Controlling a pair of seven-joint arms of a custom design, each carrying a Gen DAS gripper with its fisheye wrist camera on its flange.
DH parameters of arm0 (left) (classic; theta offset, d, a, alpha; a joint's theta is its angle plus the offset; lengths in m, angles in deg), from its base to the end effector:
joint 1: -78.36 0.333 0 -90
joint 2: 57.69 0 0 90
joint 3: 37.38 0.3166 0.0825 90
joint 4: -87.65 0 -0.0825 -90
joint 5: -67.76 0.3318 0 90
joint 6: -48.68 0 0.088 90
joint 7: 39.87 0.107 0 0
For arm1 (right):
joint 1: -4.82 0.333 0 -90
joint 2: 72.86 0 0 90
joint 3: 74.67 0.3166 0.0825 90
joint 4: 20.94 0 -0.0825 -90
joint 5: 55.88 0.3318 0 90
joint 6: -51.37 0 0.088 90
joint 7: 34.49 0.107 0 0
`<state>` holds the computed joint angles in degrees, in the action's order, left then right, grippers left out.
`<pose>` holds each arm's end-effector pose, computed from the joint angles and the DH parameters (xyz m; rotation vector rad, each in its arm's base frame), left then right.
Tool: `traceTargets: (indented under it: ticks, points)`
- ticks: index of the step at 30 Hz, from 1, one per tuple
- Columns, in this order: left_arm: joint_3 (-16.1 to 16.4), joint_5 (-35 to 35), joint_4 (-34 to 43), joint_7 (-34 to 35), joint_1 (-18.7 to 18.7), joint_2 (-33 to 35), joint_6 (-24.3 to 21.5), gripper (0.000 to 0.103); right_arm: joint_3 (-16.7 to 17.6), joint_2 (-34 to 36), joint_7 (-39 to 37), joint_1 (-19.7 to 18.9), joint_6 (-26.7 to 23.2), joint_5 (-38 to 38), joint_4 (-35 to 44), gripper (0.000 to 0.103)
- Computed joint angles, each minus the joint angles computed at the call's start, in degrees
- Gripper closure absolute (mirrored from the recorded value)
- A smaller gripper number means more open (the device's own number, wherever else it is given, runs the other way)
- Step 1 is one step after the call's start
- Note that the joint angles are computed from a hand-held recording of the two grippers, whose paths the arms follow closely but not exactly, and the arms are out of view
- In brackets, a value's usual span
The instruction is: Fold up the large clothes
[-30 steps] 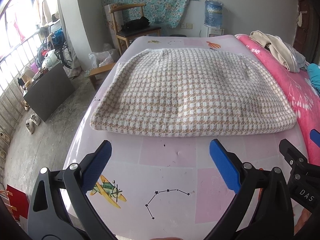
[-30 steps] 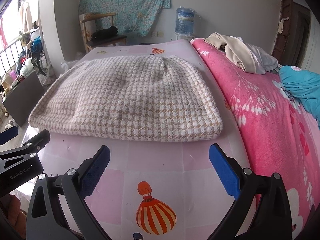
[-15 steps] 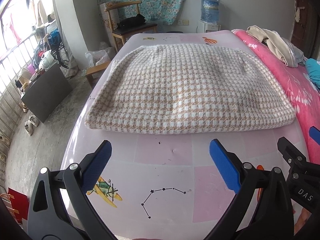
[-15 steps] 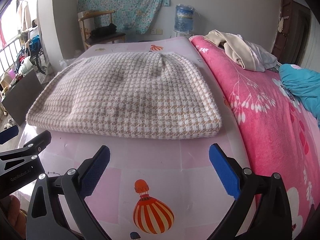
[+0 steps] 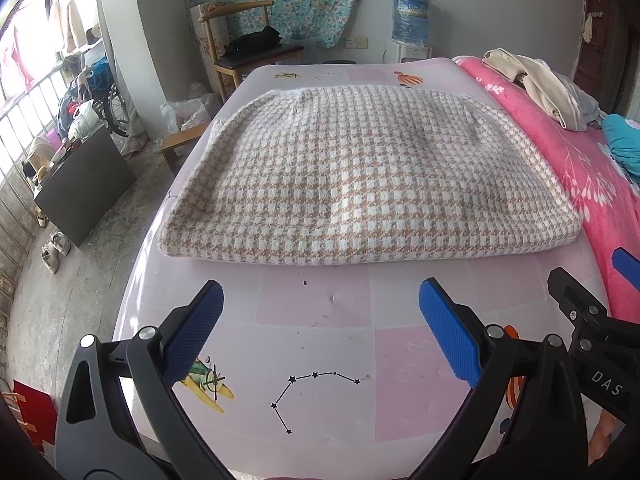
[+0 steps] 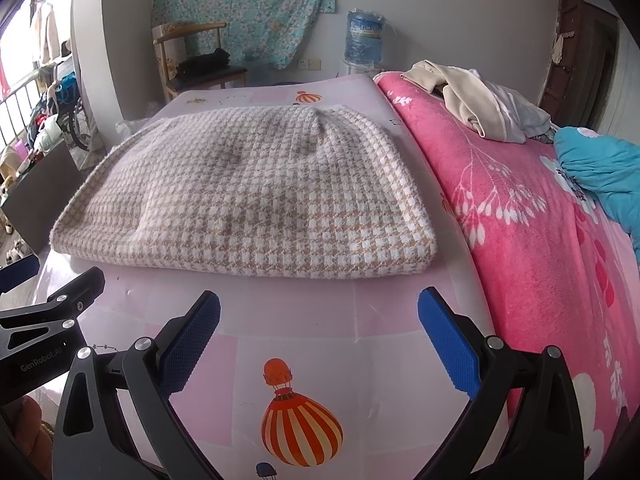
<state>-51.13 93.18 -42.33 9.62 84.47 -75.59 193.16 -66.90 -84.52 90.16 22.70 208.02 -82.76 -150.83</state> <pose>0.4470 -0.0759 0.5626 -2.0051 1.5220 -0.4551 0.4252 0.2283 0.5413 -1.9695 1.5795 -0.6641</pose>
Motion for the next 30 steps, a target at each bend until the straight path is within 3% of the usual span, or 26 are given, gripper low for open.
traceTargets:
  ticks: [30]
  points:
    - [0.27, -0.91, -0.49, 0.73, 0.36, -0.05, 0.84, 0.008, 0.0, 0.19, -0.32, -0.1, -0.31, -0.6, 0.56, 0.006]
